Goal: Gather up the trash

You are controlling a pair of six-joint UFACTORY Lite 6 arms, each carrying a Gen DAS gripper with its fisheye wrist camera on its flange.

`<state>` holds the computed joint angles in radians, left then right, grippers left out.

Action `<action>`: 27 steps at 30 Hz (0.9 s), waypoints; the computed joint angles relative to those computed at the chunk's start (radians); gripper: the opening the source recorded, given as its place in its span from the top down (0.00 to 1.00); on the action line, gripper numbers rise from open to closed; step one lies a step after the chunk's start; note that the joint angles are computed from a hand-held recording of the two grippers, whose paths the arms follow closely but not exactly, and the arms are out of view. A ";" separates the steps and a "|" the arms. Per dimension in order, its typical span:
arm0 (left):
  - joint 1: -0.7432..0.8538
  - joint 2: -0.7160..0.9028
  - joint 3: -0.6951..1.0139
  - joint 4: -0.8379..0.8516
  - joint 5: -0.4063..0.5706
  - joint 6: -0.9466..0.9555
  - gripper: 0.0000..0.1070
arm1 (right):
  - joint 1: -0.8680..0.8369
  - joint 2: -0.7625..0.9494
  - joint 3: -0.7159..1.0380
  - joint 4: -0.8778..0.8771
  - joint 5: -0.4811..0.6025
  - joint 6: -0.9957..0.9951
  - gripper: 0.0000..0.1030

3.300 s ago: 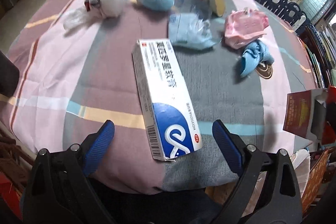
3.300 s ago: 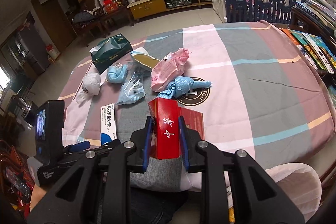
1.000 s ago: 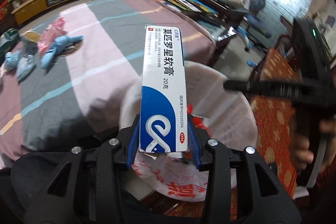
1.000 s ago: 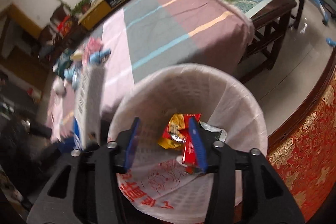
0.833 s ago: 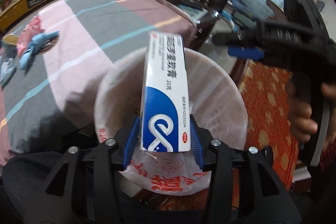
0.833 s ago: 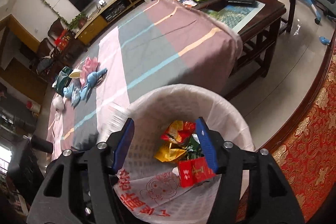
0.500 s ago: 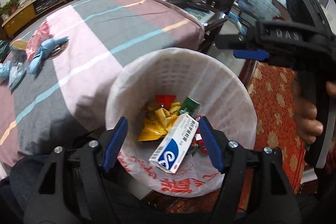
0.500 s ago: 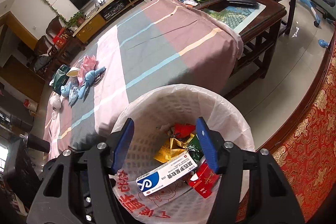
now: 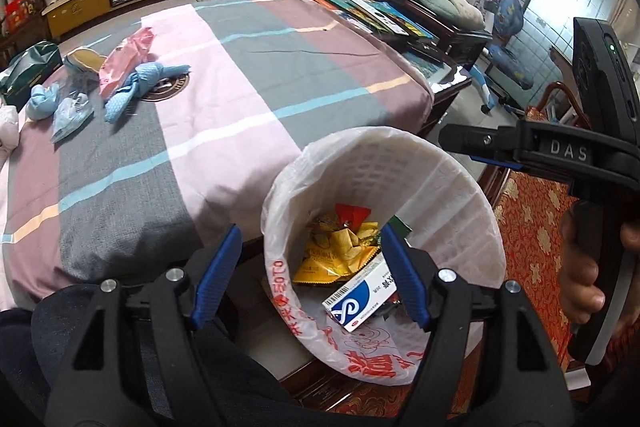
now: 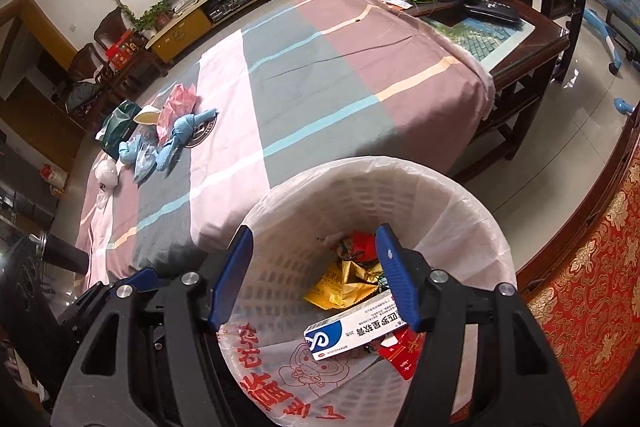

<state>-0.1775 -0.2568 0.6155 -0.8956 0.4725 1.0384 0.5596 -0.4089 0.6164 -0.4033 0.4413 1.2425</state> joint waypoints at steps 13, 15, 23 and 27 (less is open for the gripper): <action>0.319 0.021 0.103 0.017 -0.093 0.004 0.25 | 0.177 0.292 0.306 -0.191 0.116 0.124 0.36; 0.411 0.062 0.153 -0.033 -0.061 0.043 0.24 | 0.211 0.355 0.389 -0.221 0.156 0.128 0.35; 0.622 0.171 0.263 -0.109 0.012 0.095 0.22 | 0.334 0.594 0.697 -0.374 0.299 0.197 0.22; 0.642 0.198 0.282 -0.127 0.008 0.104 0.21 | 0.389 0.608 0.709 -0.564 0.318 0.390 0.09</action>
